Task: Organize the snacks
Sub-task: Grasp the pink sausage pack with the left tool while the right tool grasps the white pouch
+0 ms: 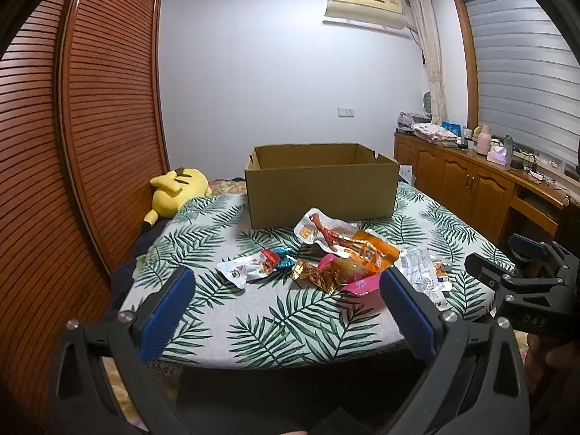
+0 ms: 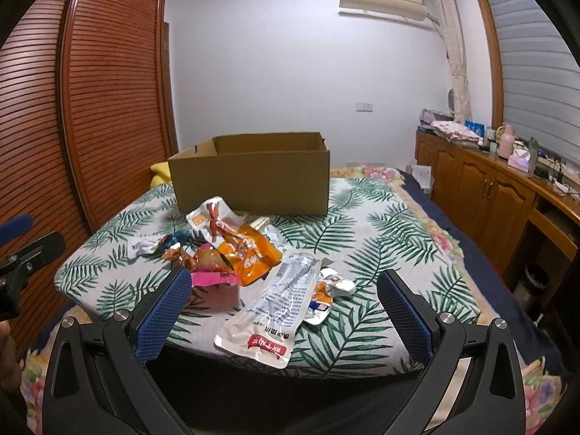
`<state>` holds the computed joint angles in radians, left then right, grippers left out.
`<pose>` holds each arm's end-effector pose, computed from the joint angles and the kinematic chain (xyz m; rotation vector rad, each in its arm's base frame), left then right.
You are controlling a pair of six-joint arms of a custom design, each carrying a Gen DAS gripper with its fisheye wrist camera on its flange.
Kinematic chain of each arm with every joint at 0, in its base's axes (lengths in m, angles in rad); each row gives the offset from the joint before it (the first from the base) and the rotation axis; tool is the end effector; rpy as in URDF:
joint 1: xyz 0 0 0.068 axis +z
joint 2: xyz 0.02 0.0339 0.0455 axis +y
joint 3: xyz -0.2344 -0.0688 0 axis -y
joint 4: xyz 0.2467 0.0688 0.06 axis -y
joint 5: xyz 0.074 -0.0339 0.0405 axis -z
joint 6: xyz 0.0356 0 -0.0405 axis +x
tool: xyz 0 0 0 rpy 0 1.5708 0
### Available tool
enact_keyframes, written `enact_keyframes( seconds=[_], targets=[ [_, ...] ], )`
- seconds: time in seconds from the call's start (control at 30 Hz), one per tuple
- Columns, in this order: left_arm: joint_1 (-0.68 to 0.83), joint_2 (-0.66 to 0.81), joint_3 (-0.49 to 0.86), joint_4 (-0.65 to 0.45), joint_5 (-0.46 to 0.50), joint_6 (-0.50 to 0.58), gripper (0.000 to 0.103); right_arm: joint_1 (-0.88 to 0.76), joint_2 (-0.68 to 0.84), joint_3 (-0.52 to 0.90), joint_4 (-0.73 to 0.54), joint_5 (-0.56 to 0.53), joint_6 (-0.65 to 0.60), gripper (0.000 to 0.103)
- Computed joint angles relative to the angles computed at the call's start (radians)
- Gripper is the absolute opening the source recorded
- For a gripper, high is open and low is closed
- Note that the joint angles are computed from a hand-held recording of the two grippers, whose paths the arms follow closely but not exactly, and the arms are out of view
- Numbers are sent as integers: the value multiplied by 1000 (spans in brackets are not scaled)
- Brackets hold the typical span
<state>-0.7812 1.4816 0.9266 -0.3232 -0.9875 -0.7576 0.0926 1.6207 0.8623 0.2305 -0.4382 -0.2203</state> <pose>0.2341 -0.1903 0.1959 -0.3615 1.9861 0.2687 0.3410 0.0468 0.1680 -0.5783 1.9834 0.3803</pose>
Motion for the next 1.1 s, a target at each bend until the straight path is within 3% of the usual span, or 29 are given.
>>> enact_keyframes(
  seconds=[0.43,0.73,0.9,1.1],
  targets=[
    [226,104,-15,199,300,131,102,23,326,350,-214,-25,-119,100],
    [319,210,71,231,451,190,102,33,539,660,-483,-96,-205,80],
    [351,278,135,244,524,223,102,44,621,786,-576,-79,-251,62],
    [389,352,204,250,617,244,102,61,696,903,-648,-38,-300,62]
  ],
)
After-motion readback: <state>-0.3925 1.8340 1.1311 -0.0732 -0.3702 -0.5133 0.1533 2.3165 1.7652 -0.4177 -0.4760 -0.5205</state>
